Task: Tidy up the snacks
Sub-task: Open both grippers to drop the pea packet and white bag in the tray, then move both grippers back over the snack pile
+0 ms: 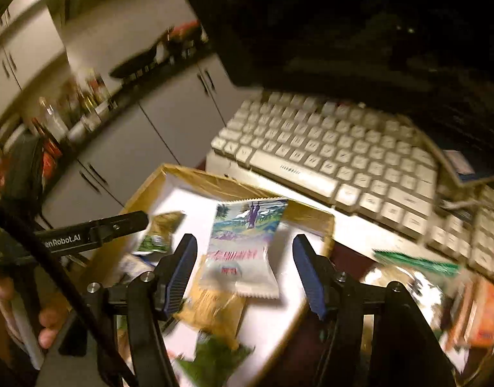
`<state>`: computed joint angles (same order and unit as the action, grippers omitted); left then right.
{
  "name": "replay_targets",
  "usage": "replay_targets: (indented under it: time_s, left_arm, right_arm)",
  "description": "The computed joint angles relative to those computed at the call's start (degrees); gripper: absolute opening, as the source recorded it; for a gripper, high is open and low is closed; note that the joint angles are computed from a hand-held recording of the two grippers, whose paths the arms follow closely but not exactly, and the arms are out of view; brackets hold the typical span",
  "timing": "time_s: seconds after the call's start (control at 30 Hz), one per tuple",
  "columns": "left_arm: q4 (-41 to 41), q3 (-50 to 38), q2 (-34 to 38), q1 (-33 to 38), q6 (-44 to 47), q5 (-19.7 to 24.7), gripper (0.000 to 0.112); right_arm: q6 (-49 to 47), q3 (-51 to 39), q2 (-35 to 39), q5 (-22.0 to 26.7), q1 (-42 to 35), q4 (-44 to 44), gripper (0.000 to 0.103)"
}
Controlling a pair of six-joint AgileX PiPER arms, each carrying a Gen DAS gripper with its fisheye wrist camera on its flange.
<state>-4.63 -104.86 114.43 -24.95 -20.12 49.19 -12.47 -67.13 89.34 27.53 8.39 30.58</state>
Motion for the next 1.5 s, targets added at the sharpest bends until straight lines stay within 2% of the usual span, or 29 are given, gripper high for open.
replay_targets:
  time_s: [0.13,0.27,0.33,0.4,0.47,0.5,0.57,0.6,0.63,0.7,0.77,0.9,1.07,1.2,1.33,1.5]
  left_arm:
    - [14.7,20.42,-15.72,-7.02,-12.38,-11.62,0.078]
    - [21.79,34.63,-26.17,-14.84,-22.93,-21.07,0.082]
    - [28.36,40.37,-30.08,-19.52,-31.97,-24.26,0.084]
    - [35.09,44.06,-31.25,-24.19,-40.39,-27.54,0.084]
    - [44.23,44.58,-29.97,-29.23,-50.94,-26.56,0.084]
    - [46.37,44.47,-29.15,-30.46,-53.49,-26.61,0.084]
    - [45.19,42.42,-26.38,-32.62,-51.73,-25.97,0.084]
    - [44.31,41.25,-25.04,-33.27,-50.83,-25.23,0.084]
    - [44.47,40.76,-24.24,-34.01,-51.17,-24.66,0.084]
    - [43.39,40.07,-23.08,-35.24,-50.79,-24.44,0.084]
    - [42.64,39.37,-22.41,-36.7,-50.14,-23.73,0.084]
    - [43.26,39.56,-22.12,-38.4,-51.83,-23.29,0.084]
    - [42.74,38.79,-21.36,-39.19,-51.17,-23.05,0.084]
    - [41.8,38.51,-20.85,-39.39,-49.85,-22.93,0.084]
    - [39.05,37.58,-19.91,-39.26,-47.27,-23.77,0.084]
    - [32.65,30.28,-14.19,-39.51,-38.07,-22.79,0.084]
  right_arm:
    - [-10.55,13.15,-13.1,-2.58,-1.66,9.46,0.062]
    - [-27.03,29.13,-26.3,-5.92,-6.14,24.24,0.069]
    - [-33.54,33.52,-28.57,-5.56,-9.13,29.14,0.069]
    - [-40.64,37.44,-29.95,-2.37,-14.85,34.04,0.069]
    - [-46.34,41.35,-32.16,0.02,-20.79,38.76,0.069]
    - [-49.45,43.24,-33.2,1.03,-23.3,41.46,0.069]
    - [-55.03,45.81,-34.02,6.04,-29.41,45.52,0.069]
    - [-58.56,46.92,-33.69,11.07,-34.7,48.84,0.069]
    - [-59.79,47.53,-33.84,13.81,-38.15,49.92,0.069]
    - [-60.17,47.77,-32.89,16.02,-41.73,50.76,0.069]
    - [-62.51,48.17,-29.75,20.75,-46.96,52.61,0.069]
    - [-62.13,49.61,-30.47,20.84,-51.11,54.22,0.069]
    - [-60.61,50.85,-33.71,18.39,-51.7,54.96,0.069]
    - [-52.13,47.42,-37.09,15.17,-54.77,45.65,0.069]
    - [-52.62,46.75,-37.47,18.51,-64.77,43.82,0.069]
    - [-60.94,50.41,-32.67,24.46,-74.51,49.16,0.069]
